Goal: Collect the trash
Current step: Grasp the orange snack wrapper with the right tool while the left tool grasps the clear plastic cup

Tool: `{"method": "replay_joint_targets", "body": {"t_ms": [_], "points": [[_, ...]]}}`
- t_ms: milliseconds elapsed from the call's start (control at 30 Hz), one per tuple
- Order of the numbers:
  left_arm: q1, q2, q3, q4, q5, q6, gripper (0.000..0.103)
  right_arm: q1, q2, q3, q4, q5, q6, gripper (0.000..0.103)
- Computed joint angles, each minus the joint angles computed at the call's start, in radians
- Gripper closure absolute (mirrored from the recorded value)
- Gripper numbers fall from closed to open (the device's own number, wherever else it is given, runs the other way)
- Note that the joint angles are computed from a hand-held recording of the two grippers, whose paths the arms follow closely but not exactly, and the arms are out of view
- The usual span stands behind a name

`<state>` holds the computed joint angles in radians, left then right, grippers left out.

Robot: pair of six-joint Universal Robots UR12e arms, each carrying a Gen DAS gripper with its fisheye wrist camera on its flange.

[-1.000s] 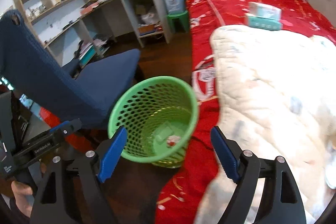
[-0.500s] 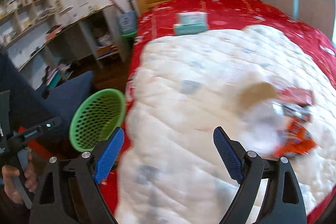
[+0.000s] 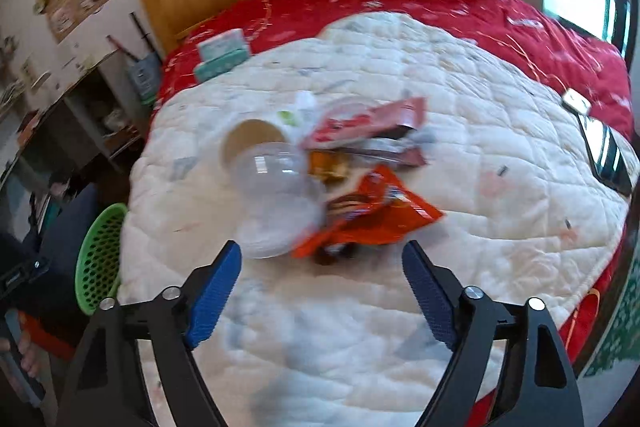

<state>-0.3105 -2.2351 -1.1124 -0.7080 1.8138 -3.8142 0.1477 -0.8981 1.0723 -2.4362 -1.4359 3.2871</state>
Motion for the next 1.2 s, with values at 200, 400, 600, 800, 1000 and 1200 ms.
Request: {"method": "replay_joint_targets", "body": {"t_ms": [200, 400, 600, 800, 1000, 1200], "points": [[-0.004, -0.019, 0.032, -0.035, -0.006, 0.013, 0.042, -0.018, 0.026, -0.028, 0.013, 0.001, 0.043, 0.035], [-0.005, -0.033, 0.056, -0.052, -0.009, 0.020, 0.042, -0.028, 0.060, -0.075, 0.039, -0.005, 0.079, 0.042], [-0.012, -0.068, 0.117, -0.068, -0.028, 0.060, 0.042, -0.029, 0.089, -0.116, 0.075, -0.016, 0.076, 0.046], [-0.020, -0.106, 0.190, -0.086, -0.050, 0.095, 0.042, -0.033, 0.105, -0.136, 0.078, -0.005, 0.082, 0.048], [-0.029, -0.157, 0.281, -0.110, -0.100, 0.138, 0.042, -0.023, 0.113, -0.145, 0.046, -0.026, 0.029, 0.072], [-0.040, -0.224, 0.397, -0.138, -0.193, 0.208, 0.042, -0.022, 0.095, -0.112, -0.012, -0.042, -0.012, 0.079]]}}
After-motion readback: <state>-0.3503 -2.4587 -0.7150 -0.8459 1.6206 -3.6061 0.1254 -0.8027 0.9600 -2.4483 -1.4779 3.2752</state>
